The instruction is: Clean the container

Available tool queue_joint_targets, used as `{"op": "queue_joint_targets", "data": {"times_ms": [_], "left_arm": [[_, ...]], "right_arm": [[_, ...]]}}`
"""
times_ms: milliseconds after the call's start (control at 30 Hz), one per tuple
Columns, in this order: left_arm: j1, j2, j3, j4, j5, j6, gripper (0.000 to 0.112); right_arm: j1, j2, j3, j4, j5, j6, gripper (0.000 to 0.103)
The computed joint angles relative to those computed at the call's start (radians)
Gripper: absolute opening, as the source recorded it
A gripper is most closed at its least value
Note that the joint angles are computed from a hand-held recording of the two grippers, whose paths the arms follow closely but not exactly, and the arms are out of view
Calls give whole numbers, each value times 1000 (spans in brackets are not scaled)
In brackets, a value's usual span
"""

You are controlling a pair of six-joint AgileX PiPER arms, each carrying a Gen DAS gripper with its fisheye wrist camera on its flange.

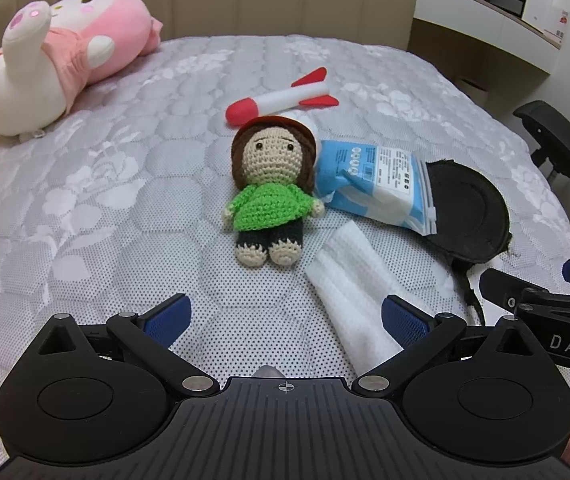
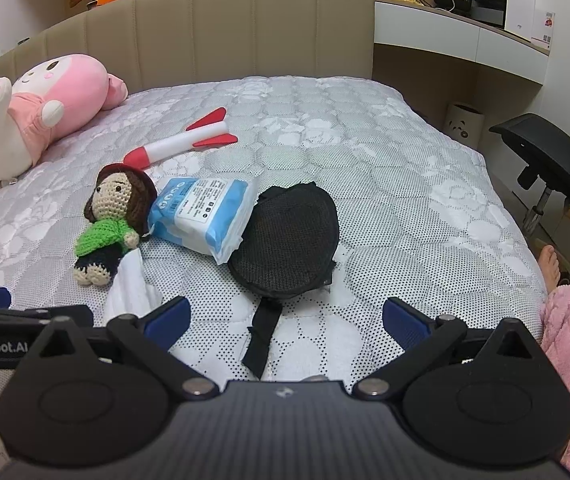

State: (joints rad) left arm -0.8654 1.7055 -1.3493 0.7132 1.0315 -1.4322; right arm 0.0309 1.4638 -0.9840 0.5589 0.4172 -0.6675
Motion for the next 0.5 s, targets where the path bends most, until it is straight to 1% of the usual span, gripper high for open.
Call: {"op": "queue_joint_targets", "data": {"times_ms": [100,200,500], "left_arm": [[0,0,0,-1,0,1,103],[1,0,-1,-2,1,2,103],[5,-1,0,-15,-3,10,103]], "right_arm": [[0,0,-2,-3,1,3,103],[8,-3,10,-5,-15,6,103],[8,-6,14,-1,-13,4,103]]}}
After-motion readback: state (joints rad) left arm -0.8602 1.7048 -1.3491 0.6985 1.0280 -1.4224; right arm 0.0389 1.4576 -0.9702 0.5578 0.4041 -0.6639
